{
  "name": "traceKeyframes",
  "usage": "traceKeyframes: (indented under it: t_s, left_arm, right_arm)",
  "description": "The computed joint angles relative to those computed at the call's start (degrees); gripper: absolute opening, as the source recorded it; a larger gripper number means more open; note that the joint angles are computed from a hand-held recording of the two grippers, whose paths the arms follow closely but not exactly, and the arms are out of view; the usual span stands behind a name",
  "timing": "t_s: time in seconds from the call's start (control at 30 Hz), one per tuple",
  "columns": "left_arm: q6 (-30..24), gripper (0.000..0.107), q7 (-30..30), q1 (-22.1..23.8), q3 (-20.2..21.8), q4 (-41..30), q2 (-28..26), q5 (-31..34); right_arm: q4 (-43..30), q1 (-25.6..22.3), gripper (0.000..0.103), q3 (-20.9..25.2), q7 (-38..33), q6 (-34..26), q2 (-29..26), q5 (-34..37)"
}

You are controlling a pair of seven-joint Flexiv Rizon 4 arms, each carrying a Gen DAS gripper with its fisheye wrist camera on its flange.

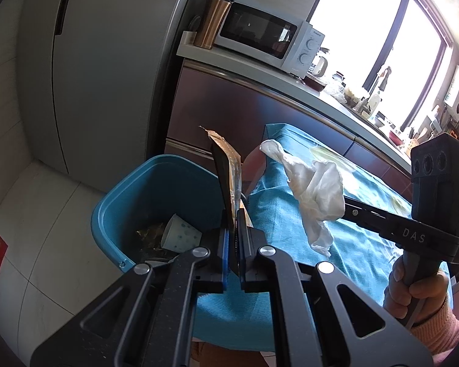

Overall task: Collect trash
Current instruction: 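Carry the packet and tissue over the teal bin with both grippers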

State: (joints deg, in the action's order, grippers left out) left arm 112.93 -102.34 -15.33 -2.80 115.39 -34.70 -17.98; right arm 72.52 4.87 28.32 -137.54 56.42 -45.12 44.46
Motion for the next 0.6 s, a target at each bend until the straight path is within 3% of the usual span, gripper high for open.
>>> traceKeyframes:
  t_s: [0.6]
  left_arm:
    - [-0.17, 0.005, -0.27, -0.75, 1.06, 0.37, -0.22, -1.15]
  right_arm:
    - [-0.73, 1.14, 0.007, -0.63, 1.49, -0.55, -0.45, -1.22]
